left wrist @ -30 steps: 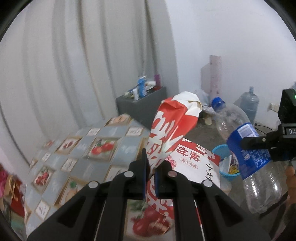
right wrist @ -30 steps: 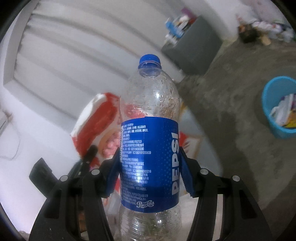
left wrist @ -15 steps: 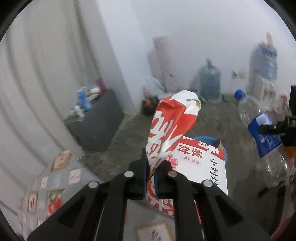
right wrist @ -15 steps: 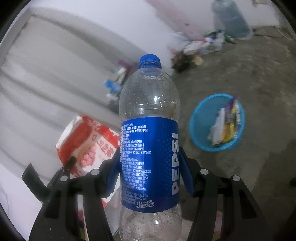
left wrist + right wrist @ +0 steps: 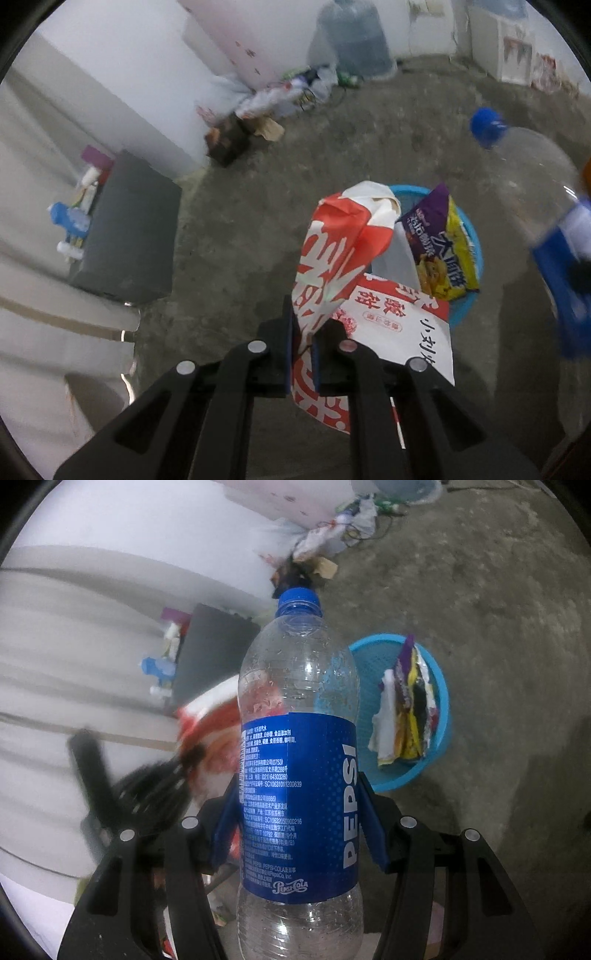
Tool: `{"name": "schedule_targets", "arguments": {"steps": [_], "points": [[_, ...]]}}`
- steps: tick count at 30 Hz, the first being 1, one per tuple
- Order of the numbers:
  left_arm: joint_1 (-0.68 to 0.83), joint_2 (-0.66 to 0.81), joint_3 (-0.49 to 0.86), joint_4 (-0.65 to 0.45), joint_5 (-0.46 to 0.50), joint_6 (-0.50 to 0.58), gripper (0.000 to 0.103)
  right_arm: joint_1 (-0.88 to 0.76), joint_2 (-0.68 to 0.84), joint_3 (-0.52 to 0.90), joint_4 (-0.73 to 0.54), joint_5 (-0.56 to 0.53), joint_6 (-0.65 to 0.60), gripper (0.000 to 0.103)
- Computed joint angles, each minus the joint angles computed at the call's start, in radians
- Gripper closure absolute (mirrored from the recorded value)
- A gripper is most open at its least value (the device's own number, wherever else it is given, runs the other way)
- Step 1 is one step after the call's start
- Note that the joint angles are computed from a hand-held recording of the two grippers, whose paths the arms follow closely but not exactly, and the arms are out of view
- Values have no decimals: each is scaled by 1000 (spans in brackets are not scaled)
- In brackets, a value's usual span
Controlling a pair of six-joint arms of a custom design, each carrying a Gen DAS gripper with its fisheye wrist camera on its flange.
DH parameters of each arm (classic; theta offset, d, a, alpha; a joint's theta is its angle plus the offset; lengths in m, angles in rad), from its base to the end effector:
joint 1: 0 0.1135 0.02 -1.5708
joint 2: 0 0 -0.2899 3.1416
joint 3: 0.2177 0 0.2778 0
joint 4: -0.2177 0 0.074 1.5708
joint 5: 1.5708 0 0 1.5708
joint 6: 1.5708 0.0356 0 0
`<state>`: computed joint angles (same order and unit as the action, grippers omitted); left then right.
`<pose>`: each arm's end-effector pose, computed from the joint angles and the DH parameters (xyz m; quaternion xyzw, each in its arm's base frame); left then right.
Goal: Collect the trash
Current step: 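Carry the snack bag and Pepsi bottle over the wastebasket and open both tools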
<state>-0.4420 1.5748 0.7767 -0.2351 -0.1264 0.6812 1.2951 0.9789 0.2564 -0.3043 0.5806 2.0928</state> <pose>0.2816 -0.1283 0.1572 0.4982 0.8233 0.0921 0.2559 0.0610 0.1439 0.1309 0.4293 0.8206 0.2893 0.2420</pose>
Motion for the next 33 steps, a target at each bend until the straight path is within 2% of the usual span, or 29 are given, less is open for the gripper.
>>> {"name": "schedule_targets", "arguments": {"steps": [2, 3, 4, 7, 11, 13, 15, 16, 20, 23, 25, 28, 29, 30, 33], "points": [[-31, 95, 40, 18, -3, -31, 77, 16, 14, -22, 28, -9, 32, 48], [-23, 124, 57, 22, -1, -32, 56, 43, -9, -25, -8, 0, 67, 48], [-25, 140, 62, 36, 5, -48, 44, 49, -4, -36, 3, -4, 79, 48], [-2, 117, 47, 48, 64, -77, 38, 20, -1, -73, 68, -32, 68, 48], [42, 71, 44, 20, 135, -68, 37, -25, 8, -109, 133, -57, 58, 47], [79, 25, 51, -27, 170, -51, 37, -54, 19, -128, 188, -69, 51, 47], [117, -24, 59, -70, 210, -46, 36, -62, 3, -125, 181, -74, 65, 47], [148, -59, 69, -111, 239, -39, 34, -99, 12, -131, 210, -97, 42, 47], [295, -171, 118, -262, 367, 17, 27, -366, 150, -128, 395, -303, -218, 47], [449, -252, 161, -399, 472, 91, 24, -477, 260, -118, 503, -385, -275, 47], [579, -293, 191, -498, 559, 162, 22, -538, 333, -80, 502, -417, -321, 45], [770, -322, 226, -633, 671, 271, 18, -590, 436, -22, 482, -426, -400, 43], [825, -319, 241, -673, 700, 305, 18, -596, 454, -11, 476, -427, -413, 36], [897, -314, 257, -721, 737, 343, 18, -589, 461, 2, 447, -412, -414, 36], [1104, -282, 307, -860, 843, 464, 17, -501, 377, -13, 400, -323, -351, 36]]}}
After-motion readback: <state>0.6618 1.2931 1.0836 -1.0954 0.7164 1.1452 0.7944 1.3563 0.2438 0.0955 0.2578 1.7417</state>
